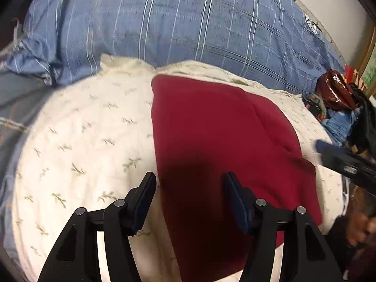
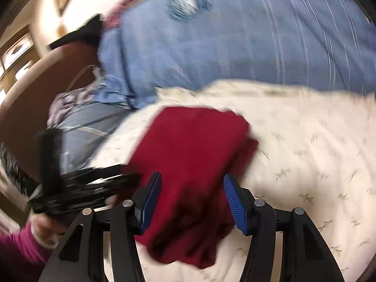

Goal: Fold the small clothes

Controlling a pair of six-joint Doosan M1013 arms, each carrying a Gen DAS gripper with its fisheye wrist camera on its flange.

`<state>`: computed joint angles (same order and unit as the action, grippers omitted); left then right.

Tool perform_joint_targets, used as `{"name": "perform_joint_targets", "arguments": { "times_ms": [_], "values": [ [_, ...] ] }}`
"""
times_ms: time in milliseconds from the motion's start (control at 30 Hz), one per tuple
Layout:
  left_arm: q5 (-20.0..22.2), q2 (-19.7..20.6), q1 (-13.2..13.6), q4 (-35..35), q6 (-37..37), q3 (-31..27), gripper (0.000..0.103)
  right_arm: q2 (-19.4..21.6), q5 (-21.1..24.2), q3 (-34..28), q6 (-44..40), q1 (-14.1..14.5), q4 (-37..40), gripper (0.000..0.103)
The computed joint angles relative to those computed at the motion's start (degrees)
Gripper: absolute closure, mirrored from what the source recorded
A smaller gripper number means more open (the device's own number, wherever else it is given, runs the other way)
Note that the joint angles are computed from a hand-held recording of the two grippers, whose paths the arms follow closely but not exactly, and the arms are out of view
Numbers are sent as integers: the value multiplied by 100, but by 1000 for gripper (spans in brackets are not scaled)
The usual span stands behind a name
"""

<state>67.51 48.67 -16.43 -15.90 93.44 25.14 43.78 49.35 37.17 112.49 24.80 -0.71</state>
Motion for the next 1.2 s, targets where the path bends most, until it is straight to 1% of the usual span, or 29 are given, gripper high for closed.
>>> {"name": "perform_joint_targets", "arguments": {
  "times_ms": [67, 100, 133, 167, 200, 233, 267, 300, 333, 400, 467, 533, 633, 667, 700, 767, 833, 867, 967, 1033, 1100, 1200],
  "values": [
    [-92, -82, -42, 132, -25, 143, 43, 13, 79, -102, -516, 80, 151, 49],
    [-134, -112, -56, 174, -60, 206, 43, 92, 213, -266, -787, 118, 223, 53],
    [-184, -157, -63, 210, -103, 291, 42, 114, 295, -297, -973, 154, 207, 57],
    [-245, -199, -62, 251, -139, 381, 42, 208, 477, -444, -1037, 203, 22, 63],
    [-323, -253, -64, 310, -171, 490, 40, 331, 755, -628, -969, 255, -301, 67],
    [-470, -429, -60, 359, -163, 779, 40, 431, 1024, -776, -839, 280, -545, 69],
    [-542, -477, -74, 430, -182, 854, 40, 526, 1301, -897, -606, 273, -737, 77],
    [-632, -558, -85, 492, -182, 969, 39, 542, 1384, -858, -388, 223, -747, 86],
    [-783, -662, -106, 574, -187, 1139, 38, 489, 1331, -691, -172, 172, -710, 89],
    [-1131, -841, -151, 754, -193, 1458, 36, 393, 1161, -418, 38, 131, -713, 101],
    [-1318, -951, -189, 913, -255, 1664, 36, 307, 964, -220, 187, 126, -689, 102],
    [-1403, -1043, -219, 999, -345, 1823, 36, 306, 997, -260, 225, 157, -779, 102],
    [-1516, -1177, -255, 1110, -473, 2028, 36, 185, 810, -167, 283, 175, -674, 88],
    [-1606, -1234, -273, 1205, -509, 2120, 36, 122, 676, -99, 390, 189, -731, 75],
    [-1714, -1305, -300, 1343, -573, 2229, 36, 94, 645, -83, 532, 222, -880, 58],
    [-1827, -1387, -326, 1486, -662, 2346, 36, 63, 585, -80, 874, 272, -1263, 44],
    [-1895, -1457, -327, 1495, -740, 2432, 35, 73, 600, -142, 1126, 295, -1479, 45],
    [-1934, -1491, -321, 1494, -794, 2472, 34, 106, 681, -215, 1229, 300, -1545, 42],
    [-2103, -1635, -324, 1575, -961, 2657, 31, 216, 914, -446, 1478, 310, -1672, 41],
    [-2194, -1712, -323, 1619, -1011, 2755, 28, 295, 1052, -601, 1609, 337, -1818, 36],
    [-2258, -1780, -321, 1625, -1020, 2843, 28, 377, 1191, -755, 1708, 359, -1914, 29],
    [-2349, -1861, -313, 1643, -1048, 2945, 27, 511, 1400, -1025, 1721, 360, -1874, 29]
  ]
}}
